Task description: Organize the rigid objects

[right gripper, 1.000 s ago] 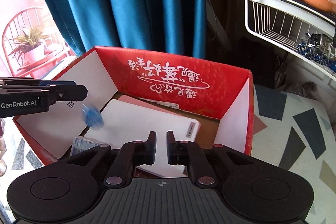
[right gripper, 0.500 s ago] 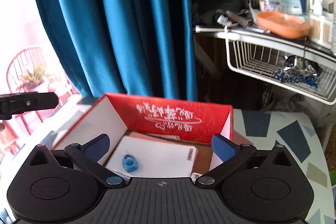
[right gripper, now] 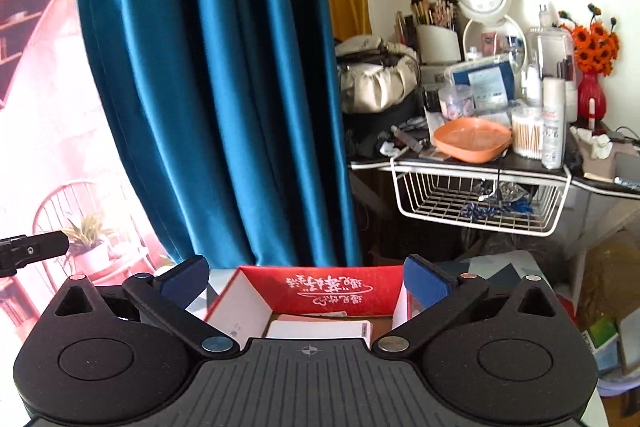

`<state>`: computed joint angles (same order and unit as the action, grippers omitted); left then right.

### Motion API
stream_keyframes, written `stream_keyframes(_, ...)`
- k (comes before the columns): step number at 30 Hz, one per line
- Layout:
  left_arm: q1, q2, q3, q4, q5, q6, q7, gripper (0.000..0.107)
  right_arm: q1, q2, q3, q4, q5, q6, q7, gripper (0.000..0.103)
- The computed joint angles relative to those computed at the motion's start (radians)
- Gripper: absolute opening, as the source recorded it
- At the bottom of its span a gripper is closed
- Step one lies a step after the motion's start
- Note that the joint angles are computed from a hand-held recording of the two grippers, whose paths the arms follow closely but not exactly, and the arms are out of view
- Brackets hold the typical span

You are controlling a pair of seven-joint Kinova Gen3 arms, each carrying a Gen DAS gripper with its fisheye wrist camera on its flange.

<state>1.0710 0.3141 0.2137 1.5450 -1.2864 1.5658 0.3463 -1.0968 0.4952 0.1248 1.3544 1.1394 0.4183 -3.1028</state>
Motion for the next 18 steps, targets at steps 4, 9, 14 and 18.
stream_keyframes(4,0.079,0.007,0.019,-0.041,-0.013,0.113,0.01,0.103,-0.07,-0.07,-0.016,0.047,0.071,0.082,-0.047,0.103)
stream_keyframes(9,0.15,0.034,0.023,-0.099,-0.01,0.206,-0.007,0.103,-0.128,-0.14,-0.071,0.102,0.181,0.169,-0.126,0.103)
stream_keyframes(14,0.203,0.034,0.031,-0.109,0.003,0.247,0.03,0.103,-0.162,-0.164,-0.143,0.118,0.228,0.289,-0.125,0.103)
stream_keyframes(18,0.218,0.046,0.024,-0.123,0.006,0.264,0.028,0.103,-0.17,-0.178,-0.199,0.136,0.264,0.356,-0.144,0.103)
